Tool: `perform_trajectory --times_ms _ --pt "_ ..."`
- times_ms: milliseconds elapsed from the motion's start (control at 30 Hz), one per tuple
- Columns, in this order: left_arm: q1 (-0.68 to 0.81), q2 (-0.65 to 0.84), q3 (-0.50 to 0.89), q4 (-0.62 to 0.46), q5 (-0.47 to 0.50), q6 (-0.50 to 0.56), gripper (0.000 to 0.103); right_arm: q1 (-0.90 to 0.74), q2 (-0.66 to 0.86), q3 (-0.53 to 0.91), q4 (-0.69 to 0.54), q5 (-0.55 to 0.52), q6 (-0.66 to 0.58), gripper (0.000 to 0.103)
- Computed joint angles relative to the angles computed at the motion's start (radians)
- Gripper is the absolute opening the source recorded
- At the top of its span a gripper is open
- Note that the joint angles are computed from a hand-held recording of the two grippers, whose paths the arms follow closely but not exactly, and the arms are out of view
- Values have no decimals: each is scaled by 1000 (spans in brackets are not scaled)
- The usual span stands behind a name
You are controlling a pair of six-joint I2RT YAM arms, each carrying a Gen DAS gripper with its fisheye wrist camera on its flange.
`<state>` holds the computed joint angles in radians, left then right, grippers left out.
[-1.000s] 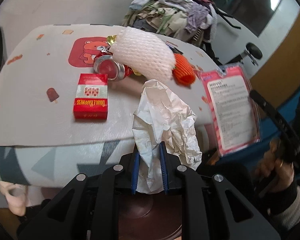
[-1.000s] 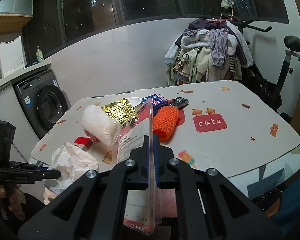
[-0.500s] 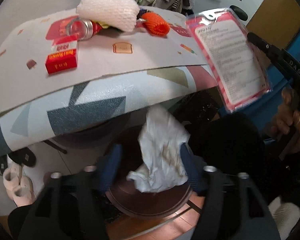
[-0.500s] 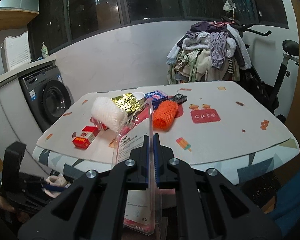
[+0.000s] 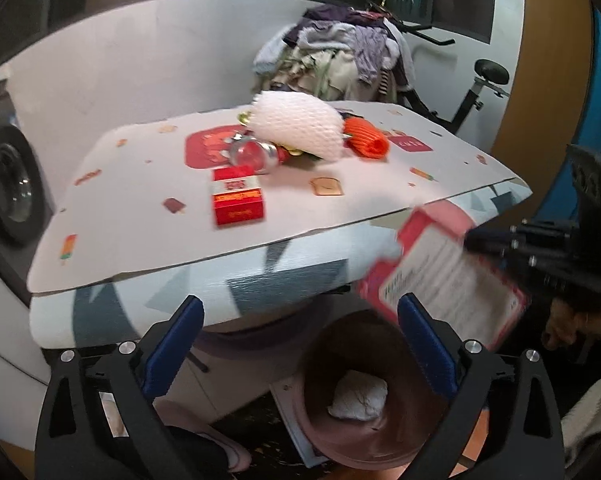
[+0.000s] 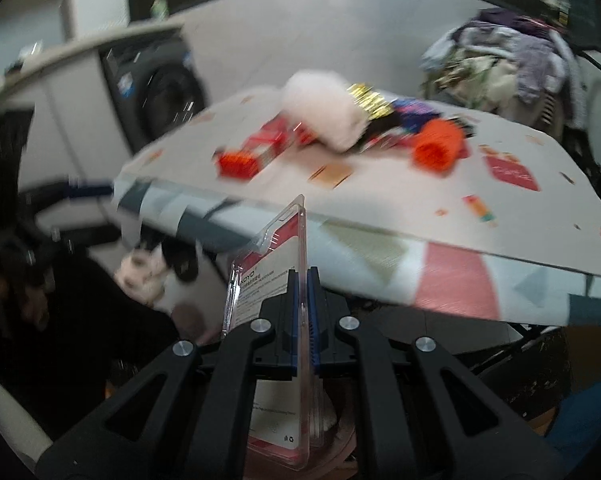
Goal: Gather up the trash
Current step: 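Lower the card into the brown bin and open the right gripper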
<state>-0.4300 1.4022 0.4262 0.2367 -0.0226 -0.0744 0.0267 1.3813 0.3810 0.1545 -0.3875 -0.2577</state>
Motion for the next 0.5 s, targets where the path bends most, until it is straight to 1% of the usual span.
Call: perform_trajectory --times_ms 100,133,200,367,500 --pt "-1 12 -23 45 -23 -10 96 79 63 20 -16 37 -30 9" --pt "7 4 -28 41 -18 -9 96 98 90 31 -28 47 -43 9" --pt "24 21 -22 44 -5 -19 96 154 166 64 -51 100 -56 9" --pt "68 62 -15 46 22 -54 96 248 344 151 -101 232 -37 9" --pt "99 65 -23 56 48 -74 96 259 434 205 -139 279 -2 9"
